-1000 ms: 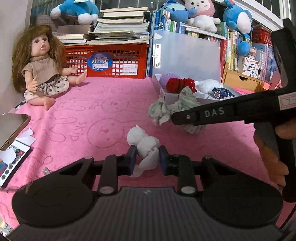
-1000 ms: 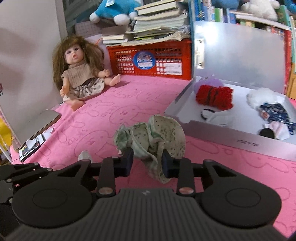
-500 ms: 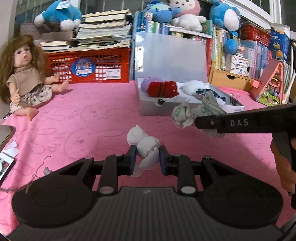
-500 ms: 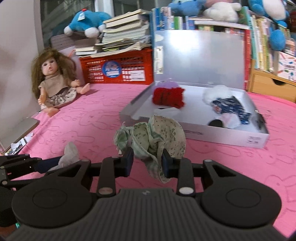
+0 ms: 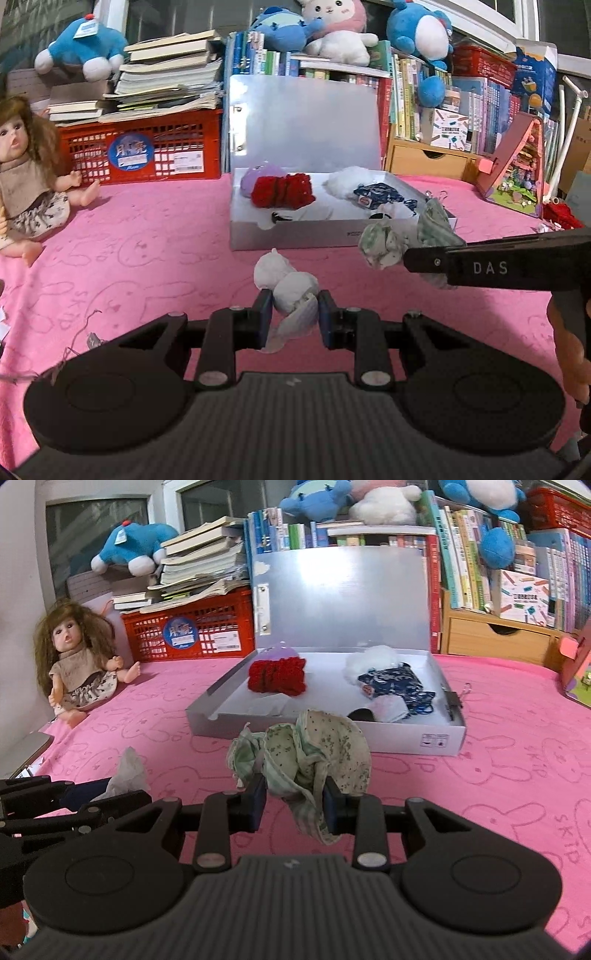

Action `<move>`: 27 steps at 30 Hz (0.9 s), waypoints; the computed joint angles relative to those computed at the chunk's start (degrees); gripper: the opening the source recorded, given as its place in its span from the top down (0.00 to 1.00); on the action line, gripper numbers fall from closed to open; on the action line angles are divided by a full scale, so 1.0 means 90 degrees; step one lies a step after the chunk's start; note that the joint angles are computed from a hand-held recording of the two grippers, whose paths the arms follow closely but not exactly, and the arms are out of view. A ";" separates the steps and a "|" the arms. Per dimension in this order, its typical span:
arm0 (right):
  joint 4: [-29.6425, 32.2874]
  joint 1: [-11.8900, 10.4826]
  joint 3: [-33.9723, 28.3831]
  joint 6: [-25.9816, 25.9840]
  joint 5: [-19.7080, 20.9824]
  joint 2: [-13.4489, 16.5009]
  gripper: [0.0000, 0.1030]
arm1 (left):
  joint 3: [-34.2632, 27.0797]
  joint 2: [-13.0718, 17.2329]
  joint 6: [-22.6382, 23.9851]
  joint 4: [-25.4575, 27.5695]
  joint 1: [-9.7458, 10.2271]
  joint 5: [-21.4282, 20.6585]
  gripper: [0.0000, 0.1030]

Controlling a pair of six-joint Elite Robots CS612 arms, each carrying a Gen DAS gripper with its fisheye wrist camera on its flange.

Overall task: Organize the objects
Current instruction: 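Carry the white cloth and green floral cloth with both tools toward the white box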

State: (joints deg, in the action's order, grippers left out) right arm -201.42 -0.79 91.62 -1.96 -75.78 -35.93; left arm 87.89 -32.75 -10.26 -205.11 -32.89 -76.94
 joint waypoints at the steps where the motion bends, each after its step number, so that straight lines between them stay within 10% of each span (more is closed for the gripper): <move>1: 0.0002 -0.0007 0.0006 -0.0001 -0.0021 -0.0005 0.65 | -0.0029 0.0005 0.0013 0.0022 -0.0002 -0.0029 0.70; 27: -0.0222 -0.0144 0.0082 0.0129 -0.0365 -0.0066 0.65 | -0.0737 0.0170 0.0486 0.0257 -0.0091 -0.0036 0.70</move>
